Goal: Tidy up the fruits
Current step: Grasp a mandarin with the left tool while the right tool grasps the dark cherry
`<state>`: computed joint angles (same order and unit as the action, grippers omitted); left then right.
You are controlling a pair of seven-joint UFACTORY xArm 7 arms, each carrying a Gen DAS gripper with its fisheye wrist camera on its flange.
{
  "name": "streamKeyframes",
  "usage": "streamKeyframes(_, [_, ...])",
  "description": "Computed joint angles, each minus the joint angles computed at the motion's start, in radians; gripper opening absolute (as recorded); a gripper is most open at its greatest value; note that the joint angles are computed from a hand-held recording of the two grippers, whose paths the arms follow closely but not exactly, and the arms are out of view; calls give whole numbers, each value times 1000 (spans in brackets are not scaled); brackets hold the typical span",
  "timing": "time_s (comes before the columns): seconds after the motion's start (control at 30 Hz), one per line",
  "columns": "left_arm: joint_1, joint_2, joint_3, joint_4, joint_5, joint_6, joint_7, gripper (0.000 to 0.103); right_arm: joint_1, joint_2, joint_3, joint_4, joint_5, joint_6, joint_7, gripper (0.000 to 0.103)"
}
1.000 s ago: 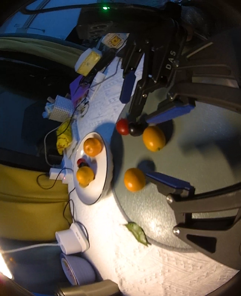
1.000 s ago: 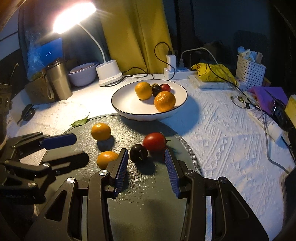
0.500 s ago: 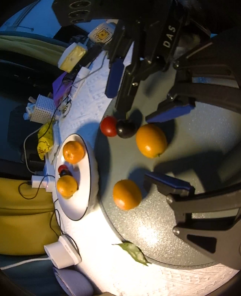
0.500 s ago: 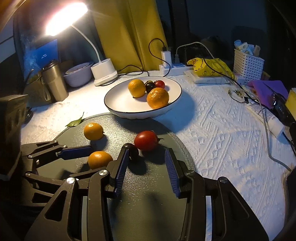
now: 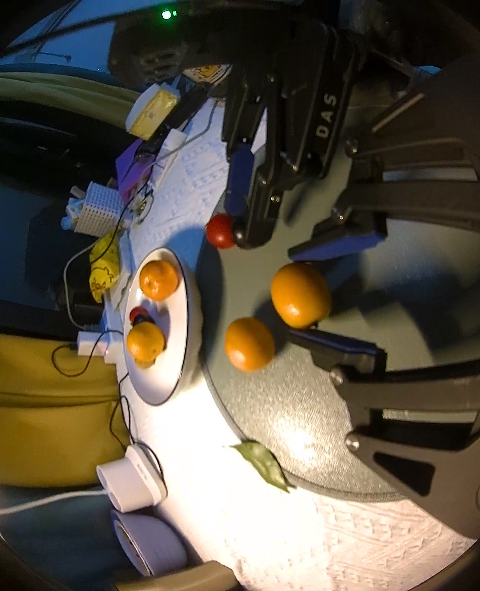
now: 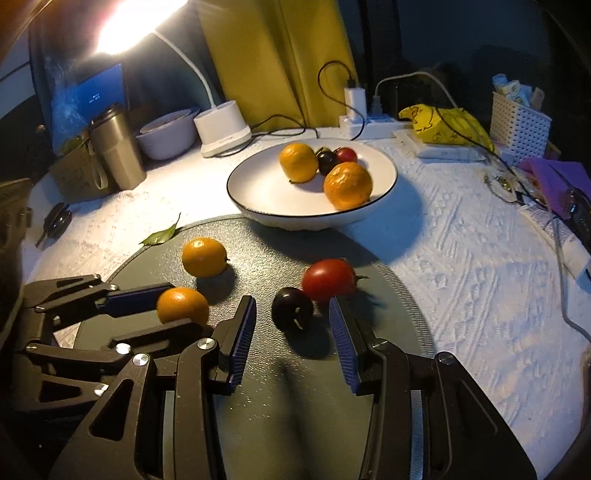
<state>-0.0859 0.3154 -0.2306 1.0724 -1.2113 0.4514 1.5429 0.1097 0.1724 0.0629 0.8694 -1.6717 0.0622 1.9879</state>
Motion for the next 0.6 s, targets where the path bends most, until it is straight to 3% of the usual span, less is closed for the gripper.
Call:
streamKeyframes(0.23, [12, -6, 5, 3, -23, 9, 12, 39, 45, 34, -40, 1, 197, 3, -187, 43])
streamKeyframes(0.3, [13, -8, 6, 3, -32, 10, 18, 39, 61, 36, -56, -1, 223, 3, -213, 34])
streamKeyframes(0.4, [14, -15, 9, 5, -48, 17, 29, 39, 84, 35, -76, -1, 232, 8, -228, 28])
streamKeyframes(0.6, [6, -32, 20, 4, -69, 22, 43, 39, 101, 10, -86, -7, 197, 9, -206, 28])
